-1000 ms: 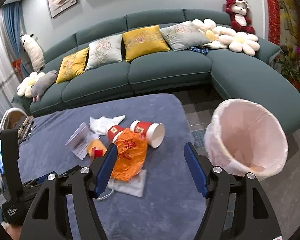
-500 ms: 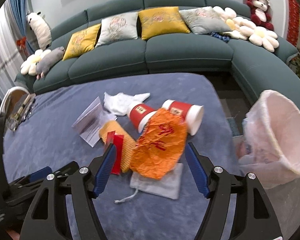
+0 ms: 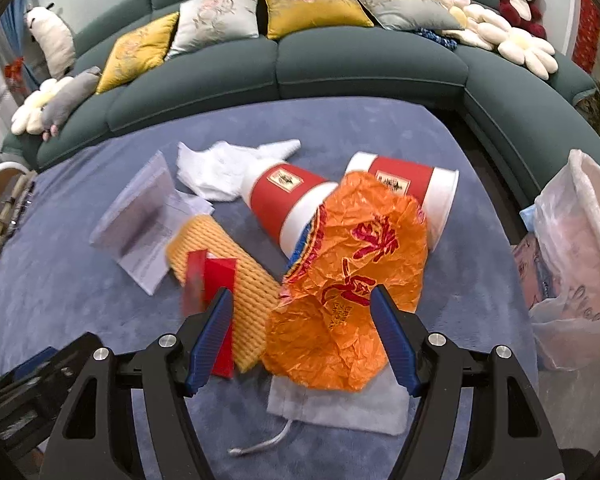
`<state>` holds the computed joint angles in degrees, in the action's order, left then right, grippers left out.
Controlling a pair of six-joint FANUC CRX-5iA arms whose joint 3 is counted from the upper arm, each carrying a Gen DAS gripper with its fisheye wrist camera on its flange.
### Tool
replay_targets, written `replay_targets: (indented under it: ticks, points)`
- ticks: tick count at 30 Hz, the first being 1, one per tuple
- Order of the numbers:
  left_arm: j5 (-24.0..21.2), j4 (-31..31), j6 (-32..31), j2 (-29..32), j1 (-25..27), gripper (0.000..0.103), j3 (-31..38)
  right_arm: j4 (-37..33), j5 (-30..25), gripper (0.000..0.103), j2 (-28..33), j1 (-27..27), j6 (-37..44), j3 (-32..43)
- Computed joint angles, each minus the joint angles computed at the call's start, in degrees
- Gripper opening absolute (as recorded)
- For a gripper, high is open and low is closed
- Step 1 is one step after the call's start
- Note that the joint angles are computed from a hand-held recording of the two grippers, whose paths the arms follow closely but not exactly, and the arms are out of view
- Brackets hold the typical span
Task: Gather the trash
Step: 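Grasp the orange printed wrapper with the right gripper while the left gripper grasps the red packet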
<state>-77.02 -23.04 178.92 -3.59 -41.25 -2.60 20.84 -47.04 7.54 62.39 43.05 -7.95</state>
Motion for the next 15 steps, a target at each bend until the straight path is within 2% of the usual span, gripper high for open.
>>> replay_targets:
  ticks: [4,7,11,13,15]
  points:
    - [0.78,0.13,-0.59,0.3,0.47,0.084,0.0,-0.39,-1.1,0.066,1.6,-0.46,0.04,0.26]
    - [1.12,0.41,-1.45,1.13,0.64,0.084,0.63,-2.7,-0.83,0.052,1.35,-1.59,1.45,0.15]
    - [2.05,1.07,-2.59,2.86,0.81,0.084,1.97,-5.14,0.31,0.026,0.05,-2.71,4.15,-0.47]
    - [2.5,1.31,-3.19,4.07,0.76,0.084,2.98,-5.93,0.34,0.022,-0.72,-3.1,5.6,-0.66]
    - [3.28,1.74,-4.07,5.35,0.8,0.084,4.02,-7.03,0.55,0.013,-1.58,-3.68,6.84,-0.92]
